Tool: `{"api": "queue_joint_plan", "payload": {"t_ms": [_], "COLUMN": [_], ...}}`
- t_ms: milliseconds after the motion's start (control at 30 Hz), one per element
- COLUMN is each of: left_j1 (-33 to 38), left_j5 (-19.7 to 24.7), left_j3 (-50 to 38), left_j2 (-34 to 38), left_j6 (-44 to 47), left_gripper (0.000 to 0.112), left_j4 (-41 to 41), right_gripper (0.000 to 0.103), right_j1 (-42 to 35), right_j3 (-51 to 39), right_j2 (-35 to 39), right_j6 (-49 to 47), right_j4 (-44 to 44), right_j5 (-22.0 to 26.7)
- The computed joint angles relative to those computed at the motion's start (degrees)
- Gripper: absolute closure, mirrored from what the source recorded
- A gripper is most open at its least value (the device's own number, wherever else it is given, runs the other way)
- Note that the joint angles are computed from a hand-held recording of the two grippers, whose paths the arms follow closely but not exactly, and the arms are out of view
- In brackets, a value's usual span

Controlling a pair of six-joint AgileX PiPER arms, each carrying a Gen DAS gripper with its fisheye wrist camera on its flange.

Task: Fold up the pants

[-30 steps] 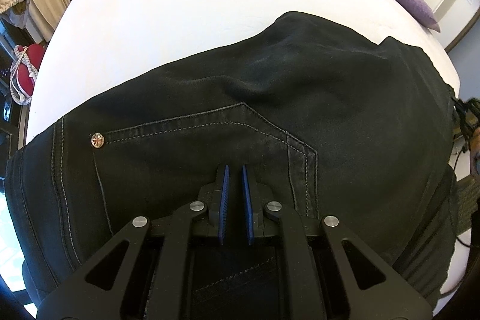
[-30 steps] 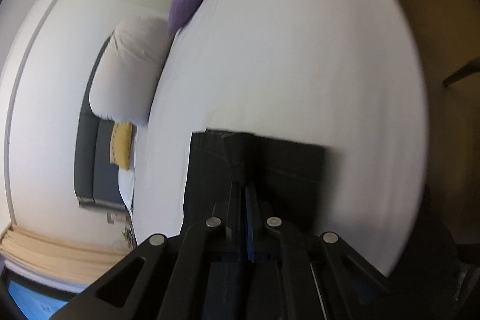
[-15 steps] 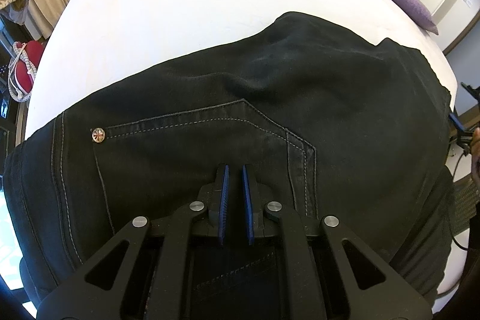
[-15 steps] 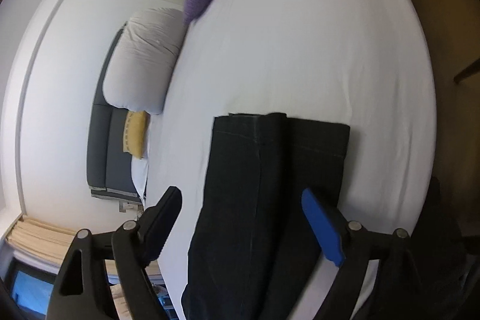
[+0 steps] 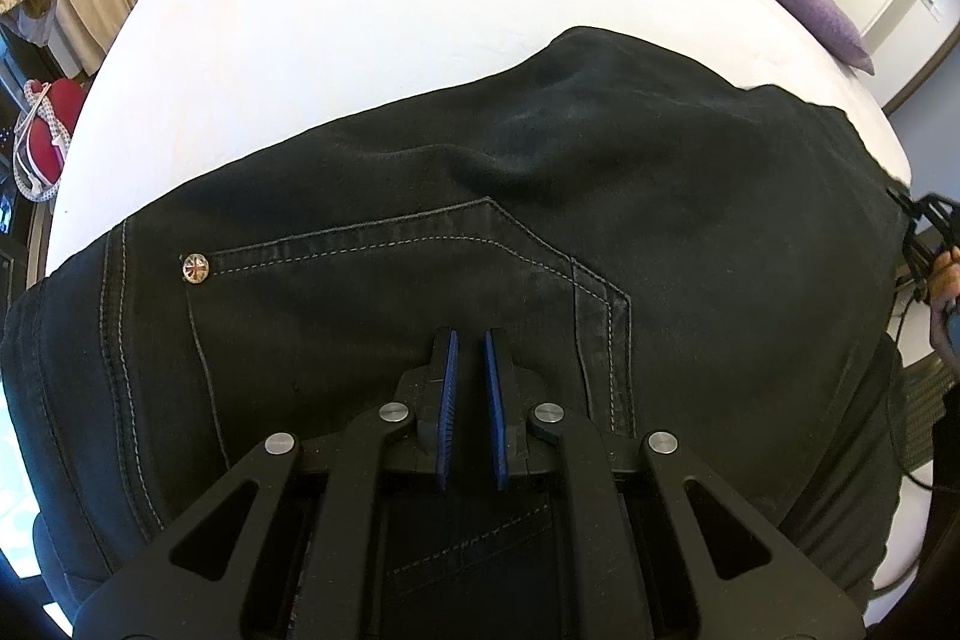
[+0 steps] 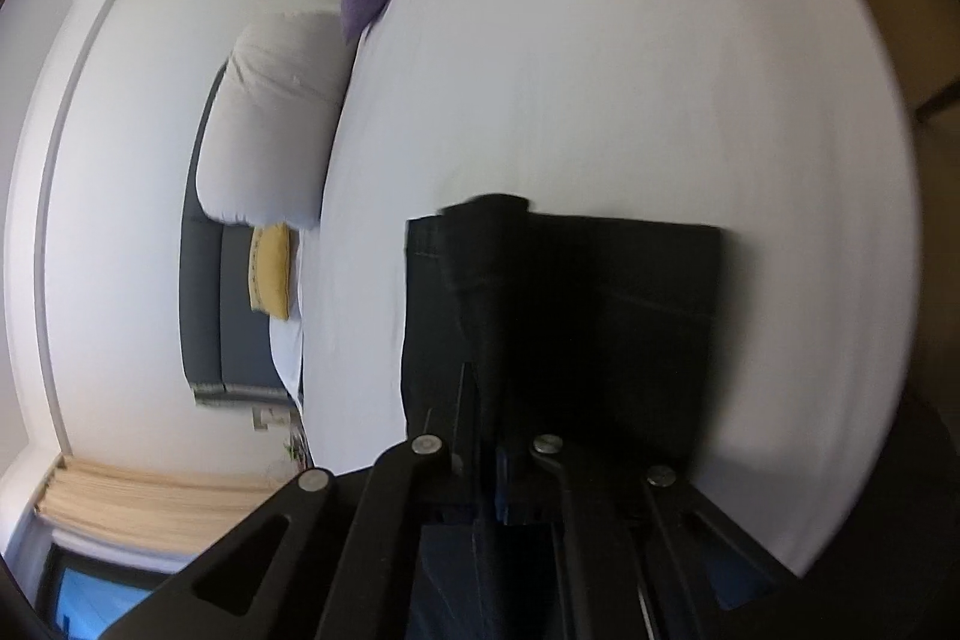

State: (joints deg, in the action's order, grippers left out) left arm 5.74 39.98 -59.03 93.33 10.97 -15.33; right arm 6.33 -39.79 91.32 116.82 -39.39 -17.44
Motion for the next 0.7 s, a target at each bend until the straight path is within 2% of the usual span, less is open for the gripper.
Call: {"api": "queue_joint_plan", "payload": {"t_ms": [67,167,200,267,333,367,400,433,500,533,600,667,700], "left_j1": [0.5,1.3,1.4,1.9,2.0,2.1,2.1,2.2,2.2,2.3,2.2,2.5,2.8], "left_j5": [0.4,1.1,1.1,1.5,1.6,1.7,1.7,1.9,2.6,2.7,3.0,3.4,3.6], "left_j3": [-0.3,-0.7,-0.7,-1.0,-1.0,-1.1,-1.1,-1.3,-1.9,-1.9,-2.0,-1.8,-1.7], "left_j2": [0.1,0.3,0.3,0.4,0.3,0.3,0.3,0.4,0.5,0.5,0.4,0.0,-0.3], "left_j6": [0.9,2.3,2.6,3.1,3.0,3.1,3.2,3.3,3.0,3.1,3.2,4.0,4.6], "left_gripper": [0.103,0.103,0.103,0.103,0.103,0.103,0.103,0.103,0.103,0.103,0.103,0.103,0.103], "left_j4": [-0.5,-1.4,-1.6,-1.8,-1.7,-1.7,-1.7,-1.6,-1.4,-1.4,-1.2,-1.4,-1.8], "right_gripper": [0.099,0.1,0.1,0.099,0.096,0.094,0.088,0.087,0.087,0.096,0.099,0.099,0.099], "right_j1": [0.2,-1.1,-1.2,-0.5,-0.7,-1.4,-2.0,-2.2,-2.9,-3.3,-4.7,-6.1,-7.1], "right_j3": [3.8,6.7,7.7,7.9,7.2,7.8,9.7,10.3,10.3,9.7,8.8,8.4,8.4], "right_j2": [-1.8,-1.2,-0.7,-1.5,-1.2,-1.0,-1.5,-2.0,-3.3,-3.7,-4.4,-4.1,-3.2], "right_j6": [-3.9,-3.9,-5.7,-8.5,-7.4,-6.3,-7.4,-9.1,-9.2,-7.3,-3.5,-1.7,-0.8], "right_j4": [6.3,6.1,8.5,10.7,8.9,8.6,10.5,12.1,10.1,7.1,1.1,-1.3,-1.9], "right_j5": [-1.4,-4.9,-6.7,-6.2,-6.6,-8.4,-10.9,-11.2,-9.1,-7.4,-4.1,-4.0,-5.5]}}
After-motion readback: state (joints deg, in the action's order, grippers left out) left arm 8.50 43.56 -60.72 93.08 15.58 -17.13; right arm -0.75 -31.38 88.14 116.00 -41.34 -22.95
